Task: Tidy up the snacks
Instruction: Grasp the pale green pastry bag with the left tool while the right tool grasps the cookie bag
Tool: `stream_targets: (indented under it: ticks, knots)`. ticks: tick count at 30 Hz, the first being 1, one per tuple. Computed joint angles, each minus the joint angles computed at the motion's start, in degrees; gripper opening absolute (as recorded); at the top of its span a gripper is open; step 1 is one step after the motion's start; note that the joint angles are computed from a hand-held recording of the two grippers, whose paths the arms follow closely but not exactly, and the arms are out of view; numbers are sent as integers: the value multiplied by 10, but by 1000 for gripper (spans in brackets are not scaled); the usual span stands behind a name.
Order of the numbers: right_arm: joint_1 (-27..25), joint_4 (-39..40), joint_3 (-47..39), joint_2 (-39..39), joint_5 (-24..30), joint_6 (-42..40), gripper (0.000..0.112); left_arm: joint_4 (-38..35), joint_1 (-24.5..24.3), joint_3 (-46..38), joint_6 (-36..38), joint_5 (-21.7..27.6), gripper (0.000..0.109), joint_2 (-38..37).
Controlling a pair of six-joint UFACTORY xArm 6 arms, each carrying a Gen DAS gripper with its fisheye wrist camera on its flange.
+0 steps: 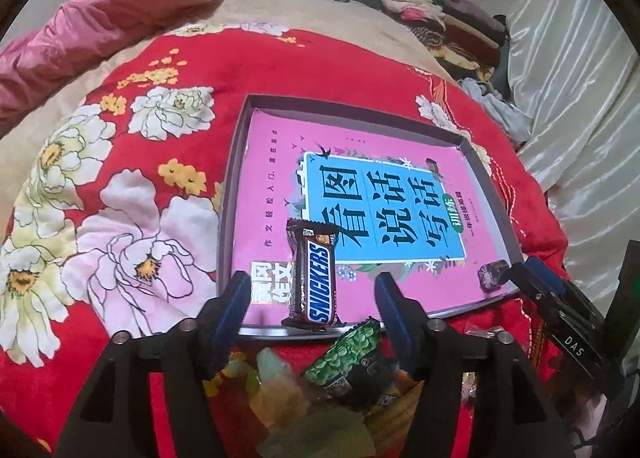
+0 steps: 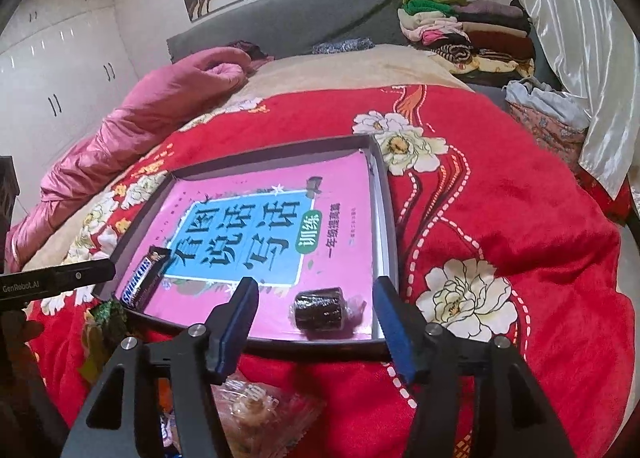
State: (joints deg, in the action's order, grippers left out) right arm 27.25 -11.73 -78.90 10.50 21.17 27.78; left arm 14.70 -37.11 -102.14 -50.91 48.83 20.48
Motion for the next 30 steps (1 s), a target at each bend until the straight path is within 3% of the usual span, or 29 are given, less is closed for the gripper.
stream_targets:
  ticks: [30]
  knots:
    - [6, -23, 85, -73, -96, 8, 79, 17, -4, 108, -23, -17, 73, -96]
